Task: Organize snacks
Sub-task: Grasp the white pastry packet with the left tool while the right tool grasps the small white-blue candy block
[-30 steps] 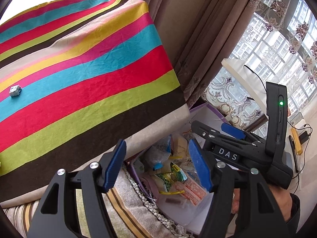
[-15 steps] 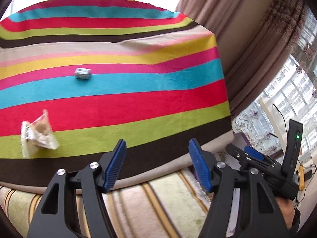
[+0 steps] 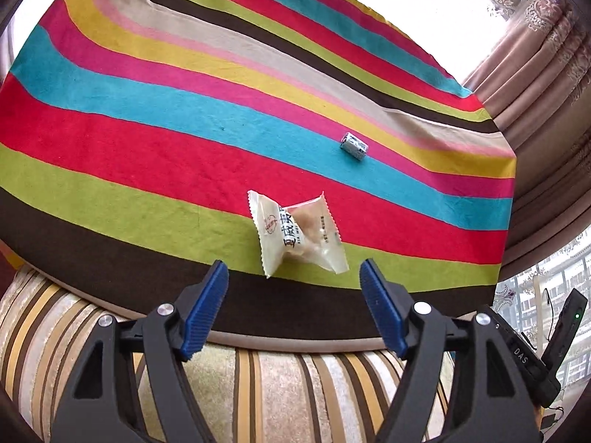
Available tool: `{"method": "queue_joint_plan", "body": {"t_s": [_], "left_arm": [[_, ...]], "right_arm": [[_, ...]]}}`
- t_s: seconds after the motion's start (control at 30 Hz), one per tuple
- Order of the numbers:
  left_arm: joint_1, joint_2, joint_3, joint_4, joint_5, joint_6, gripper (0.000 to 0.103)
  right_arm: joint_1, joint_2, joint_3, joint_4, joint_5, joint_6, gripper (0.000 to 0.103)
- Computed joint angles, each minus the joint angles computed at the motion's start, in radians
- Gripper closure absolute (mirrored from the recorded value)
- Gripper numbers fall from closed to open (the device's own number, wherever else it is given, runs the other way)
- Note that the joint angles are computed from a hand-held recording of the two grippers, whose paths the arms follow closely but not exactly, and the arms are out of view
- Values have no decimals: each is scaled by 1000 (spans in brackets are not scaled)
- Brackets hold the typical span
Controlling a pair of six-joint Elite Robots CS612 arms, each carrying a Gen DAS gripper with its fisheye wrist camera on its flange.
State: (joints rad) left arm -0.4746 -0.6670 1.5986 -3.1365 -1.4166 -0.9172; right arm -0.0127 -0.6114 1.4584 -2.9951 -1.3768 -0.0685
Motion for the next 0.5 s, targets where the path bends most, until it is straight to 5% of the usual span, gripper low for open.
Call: {"method": "queue_joint_plan", "body": {"t_s": [0.4, 0.5], "left_arm": [[3, 57, -148, 240, 38, 90, 26], [-1, 69, -182, 313, 50, 137, 48]], "right_arm": [[43, 34, -81, 50, 14, -34, 16], [57, 49, -113, 66, 18, -55, 16]]}}
